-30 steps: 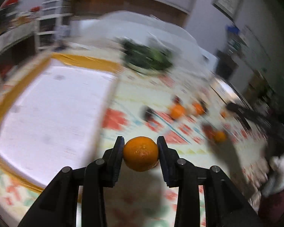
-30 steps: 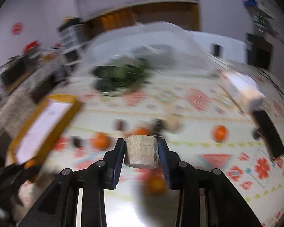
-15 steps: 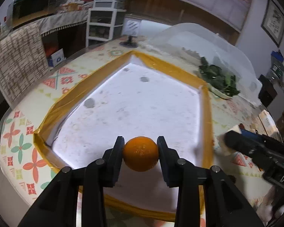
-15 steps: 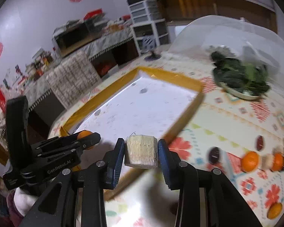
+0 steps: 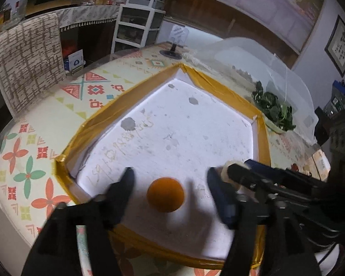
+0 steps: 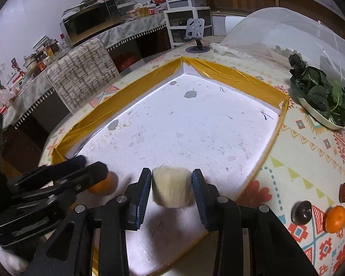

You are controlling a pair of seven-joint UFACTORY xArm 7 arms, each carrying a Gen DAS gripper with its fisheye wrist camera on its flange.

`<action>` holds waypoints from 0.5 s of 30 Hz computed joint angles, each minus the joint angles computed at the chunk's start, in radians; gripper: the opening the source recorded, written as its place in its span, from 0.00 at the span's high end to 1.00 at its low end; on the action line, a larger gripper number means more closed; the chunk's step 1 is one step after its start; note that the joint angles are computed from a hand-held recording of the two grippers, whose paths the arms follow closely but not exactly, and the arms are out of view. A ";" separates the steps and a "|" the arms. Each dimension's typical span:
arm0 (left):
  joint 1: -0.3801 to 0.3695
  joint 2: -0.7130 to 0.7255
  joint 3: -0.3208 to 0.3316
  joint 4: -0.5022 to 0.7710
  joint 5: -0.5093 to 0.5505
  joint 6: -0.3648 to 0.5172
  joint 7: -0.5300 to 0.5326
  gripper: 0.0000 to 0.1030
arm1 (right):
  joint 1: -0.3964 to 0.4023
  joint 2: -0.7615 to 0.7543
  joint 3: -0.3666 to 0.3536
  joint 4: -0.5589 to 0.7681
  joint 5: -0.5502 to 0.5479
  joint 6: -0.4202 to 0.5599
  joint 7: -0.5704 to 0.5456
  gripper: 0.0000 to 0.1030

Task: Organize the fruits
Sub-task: 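Carry both items into the yellow-rimmed tray and open both tools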

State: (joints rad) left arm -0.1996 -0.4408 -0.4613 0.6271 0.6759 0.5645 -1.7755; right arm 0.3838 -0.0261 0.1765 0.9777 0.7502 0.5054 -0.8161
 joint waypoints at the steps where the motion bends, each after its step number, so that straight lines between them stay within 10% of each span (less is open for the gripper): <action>1: -0.001 -0.012 -0.001 -0.006 0.000 0.000 -0.008 0.34 | 0.002 -0.001 0.003 -0.003 -0.003 -0.010 -0.001 0.61; 9: -0.025 -0.030 -0.002 0.016 -0.090 0.090 0.002 0.14 | 0.018 -0.065 -0.018 -0.040 0.079 -0.054 -0.065 0.52; 15: 0.006 -0.076 -0.036 -0.020 -0.063 -0.055 -0.053 0.14 | 0.020 -0.151 -0.078 -0.078 0.194 -0.051 -0.128 0.43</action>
State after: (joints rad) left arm -0.1932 -0.5173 -0.4971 0.6073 0.6130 0.5096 -1.8282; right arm 0.4038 -0.1775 0.0988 0.8999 0.9437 0.4544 -0.9439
